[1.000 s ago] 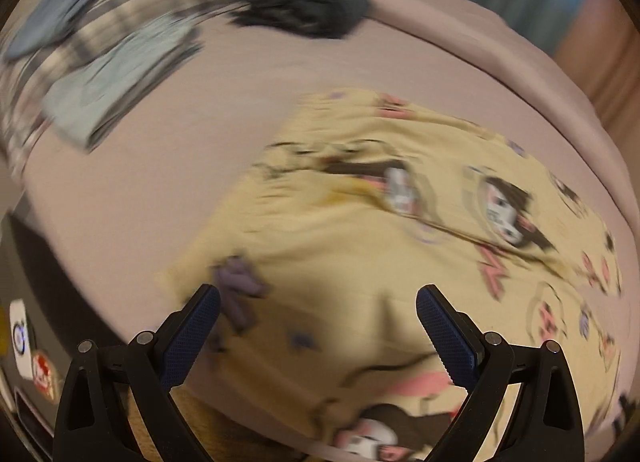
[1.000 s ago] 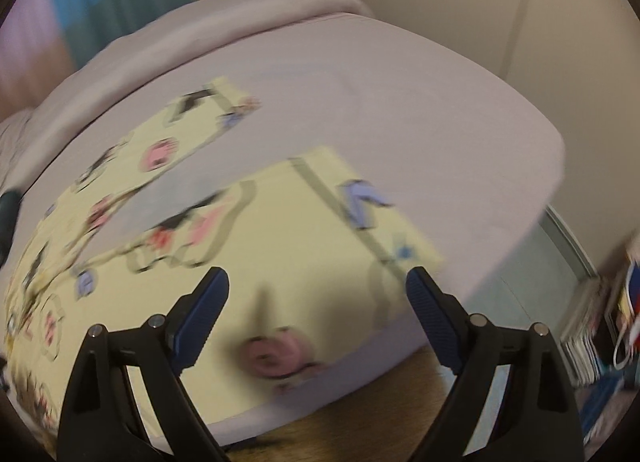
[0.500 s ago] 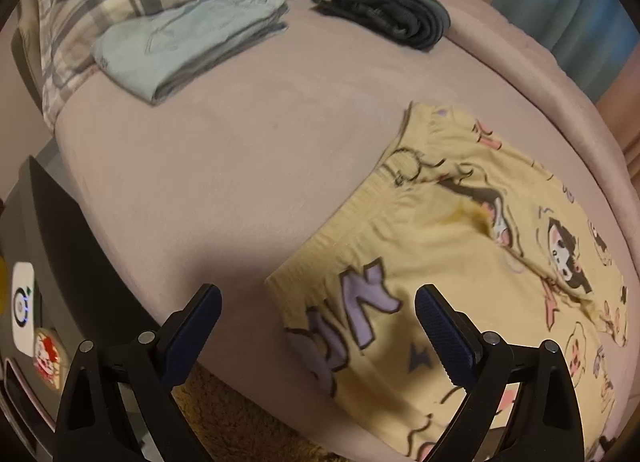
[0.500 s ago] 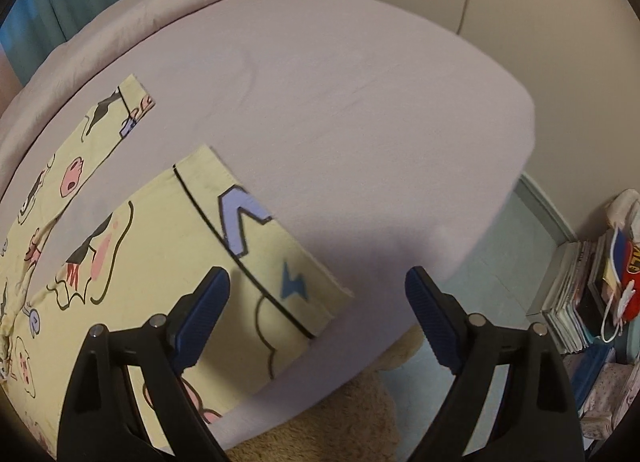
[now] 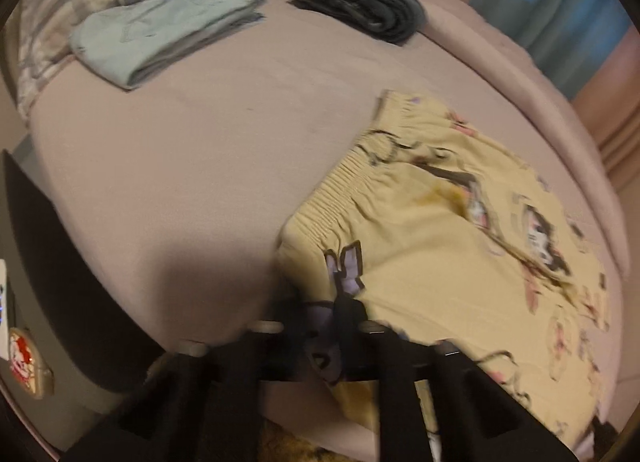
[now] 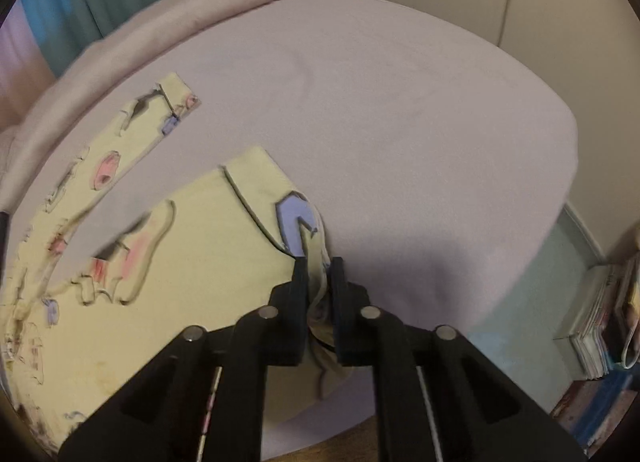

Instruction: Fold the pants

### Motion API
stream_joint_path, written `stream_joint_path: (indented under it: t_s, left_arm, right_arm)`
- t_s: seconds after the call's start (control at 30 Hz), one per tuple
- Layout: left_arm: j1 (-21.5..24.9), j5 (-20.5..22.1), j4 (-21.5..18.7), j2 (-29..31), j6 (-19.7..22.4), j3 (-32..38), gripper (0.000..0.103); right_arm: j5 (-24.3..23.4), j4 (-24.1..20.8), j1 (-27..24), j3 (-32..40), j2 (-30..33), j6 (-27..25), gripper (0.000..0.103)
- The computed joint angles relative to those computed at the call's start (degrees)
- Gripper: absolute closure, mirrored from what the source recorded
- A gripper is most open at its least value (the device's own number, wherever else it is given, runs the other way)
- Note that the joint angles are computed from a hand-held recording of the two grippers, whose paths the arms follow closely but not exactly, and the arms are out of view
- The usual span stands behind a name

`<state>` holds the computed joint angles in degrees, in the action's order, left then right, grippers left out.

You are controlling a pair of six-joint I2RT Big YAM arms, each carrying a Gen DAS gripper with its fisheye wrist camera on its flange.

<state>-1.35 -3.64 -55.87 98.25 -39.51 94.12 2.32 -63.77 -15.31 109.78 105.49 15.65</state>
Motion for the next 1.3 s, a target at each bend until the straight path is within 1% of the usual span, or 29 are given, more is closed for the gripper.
stream_joint_path:
  t_s: [0.07,0.13,0.17,0.27,0.33,0.43,0.5,0.57,0.67,0.77,0.8,0.83,0.87,0.9,0.93,0.97,1.0,1.03,1.07,1.1,1.13,1.17,1.23,1.3]
  left_arm:
    - [-0.2,-1.1,-0.4,-0.7,0.5,-0.1,0.096]
    - [0.0,-0.3,0.0,-1.6,0.3,-0.9,0.096]
    - [0.2,-0.2,-1.0,-1.8,0.3,-0.8,0.096]
    - [0.4,0.5,-0.8,-2.0,0.9,-1.4,0.096]
    - [0.6,0.6,-1.7,-1.5,1.2,-1.0,0.096]
    - [1.1,1.6,-3.5,0.0,0.9,0.3,0.096]
    - [1.0,1.5,-4.3,0.2,1.4,0.9,0.095]
    - [1.0,1.1,-5.2,0.3,1.8,1.7,0.095]
    - [1.2,1.5,-5.8,0.6,1.8,2.0,0.094]
    - [1.2,1.8,-6.6,1.3,2.0,2.2,0.092]
    - [1.2,1.5,-6.9,1.4,2.4,2.5,0.090]
    - [1.2,1.3,-7.4,1.6,2.7,2.8,0.086]
    - [1.2,1.0,-8.8,2.0,2.8,3.7,0.084]
    - [1.3,0.6,-10.1,2.3,2.7,4.5,0.075]
    - [1.4,0.2,-11.2,2.5,2.6,5.4,0.068]
    - [1.6,-0.4,-11.7,2.4,2.7,6.0,0.066]
    - [1.7,-0.8,-11.4,2.1,2.8,6.3,0.062]
    - [1.9,-1.2,-10.9,1.8,3.1,6.9,0.057]
    - [2.1,-1.4,-10.1,1.8,3.4,7.8,0.054]
    - [2.2,-1.6,-9.4,1.9,3.7,8.7,0.047]
    - [2.4,-1.7,-9.0,2.3,3.9,9.6,0.044]
    - [2.4,-1.7,-8.8,3.2,4.3,11.6,0.043]
    - [2.6,-0.5,-8.0,4.9,5.1,14.2,0.043]
    - [3.0,2.3,-8.4,7.9,5.4,18.1,0.043]
  right_arm:
    - [0.0,1.3,0.1,-0.5,-1.0,0.4,0.094]
    - [-1.8,2.9,-0.5,-1.8,-2.7,1.5,0.094]
    - [-2.3,3.2,-0.7,-2.0,-3.1,1.8,0.094]
    - [-2.3,3.6,-0.8,-2.2,-3.5,2.1,0.094]
    - [-1.5,3.9,-0.9,-2.6,-3.6,2.7,0.094]
    - [-0.8,2.9,-0.9,-2.3,-2.6,3.9,0.094]
    - [-0.5,2.2,-0.9,-2.2,-2.5,3.7,0.094]
    - [-0.7,3.6,-1.0,-3.1,-3.5,3.2,0.094]
    - [-2.1,5.3,-1.7,-3.8,-4.9,4.0,0.095]
    - [-2.3,4.1,-2.0,-3.3,-4.1,4.3,0.094]
    - [-2.0,2.3,-2.0,-2.7,-3.1,3.3,0.094]
    - [-0.9,0.0,-1.7,-2.2,-2.0,2.7,0.091]
    - [0.2,-1.8,-1.6,-1.8,-1.2,3.0,0.088]
    - [1.3,-3.2,-1.5,-1.7,-0.5,3.1,0.083]
    - [2.0,-3.2,-1.5,-1.8,-0.5,3.2,0.073]
    - [3.3,-3.5,-1.4,-1.5,-0.6,3.4,0.067]
    - [4.7,-4.1,-1.3,-0.6,-0.6,3.4,0.053]
    - [5.7,-3.9,-1.3,0.2,-0.7,3.2,0.042]
    - [6.1,-3.1,-1.3,1.0,-0.8,3.0,0.039]
    - [5.9,-2.5,-1.3,1.8,-0.7,2.9,0.039]
    - [5.0,-2.1,-1.3,3.0,-0.3,2.9,0.039]
    - [3.4,-1.8,-1.4,4.6,0.5,3.0,0.039]
    - [-0.3,-2.2,-1.1,8.0,2.8,2.7,0.039]
    - [-4.1,-3.3,-0.3,11.8,5.9,0.7,0.041]
